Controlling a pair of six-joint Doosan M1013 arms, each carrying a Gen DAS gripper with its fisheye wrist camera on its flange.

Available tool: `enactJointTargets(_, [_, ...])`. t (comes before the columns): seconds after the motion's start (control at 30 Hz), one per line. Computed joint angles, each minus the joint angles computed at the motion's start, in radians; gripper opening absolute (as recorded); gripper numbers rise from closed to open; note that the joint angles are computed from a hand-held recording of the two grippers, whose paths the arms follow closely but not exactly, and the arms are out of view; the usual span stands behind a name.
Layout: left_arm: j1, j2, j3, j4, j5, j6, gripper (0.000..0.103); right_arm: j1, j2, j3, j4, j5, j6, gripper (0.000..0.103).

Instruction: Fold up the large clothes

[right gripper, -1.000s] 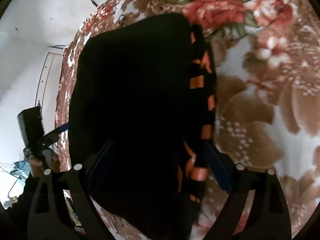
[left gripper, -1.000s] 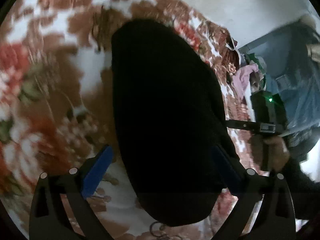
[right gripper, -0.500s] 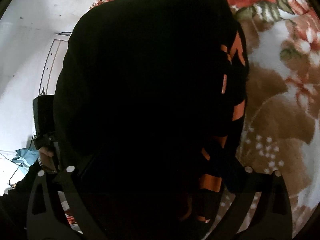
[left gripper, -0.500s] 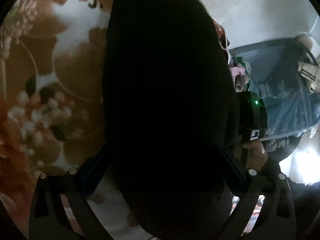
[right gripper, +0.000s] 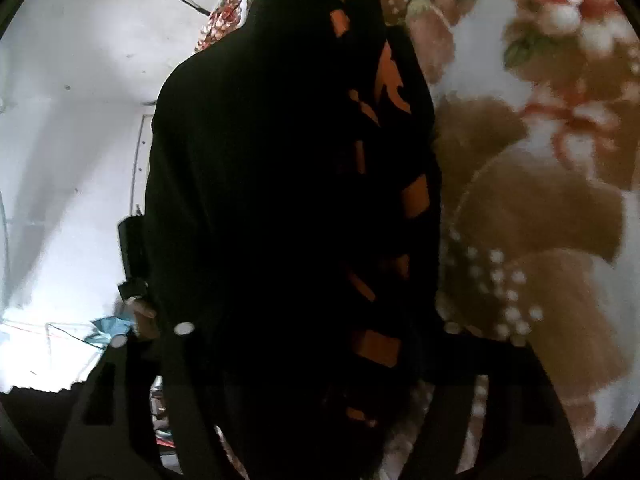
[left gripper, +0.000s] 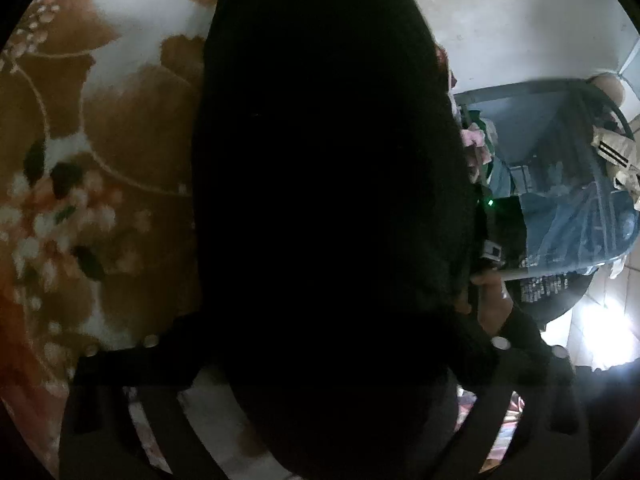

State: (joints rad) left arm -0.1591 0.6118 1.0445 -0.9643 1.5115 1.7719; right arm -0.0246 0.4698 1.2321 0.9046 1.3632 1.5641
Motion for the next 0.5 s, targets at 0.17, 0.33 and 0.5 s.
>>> enactJointTargets(0.17, [-0.003,0.012,-0.006,-0.038,-0.007,0.021,0.099,-0.013,0.019,-0.026,0.022,0.035,0.014,0.080])
enactJointTargets(0.33, [0.001,-0.001,0.005,-0.044,0.003,-0.013,0.098,-0.029,-0.012,-0.016,-0.043,0.065,0.021,0.082])
enactJointTargets(0.5, [-0.007,-0.016,0.007,-0.019,-0.009,-0.023,0.098,-0.028,-0.003,-0.014,-0.051,0.079,0.046,0.099])
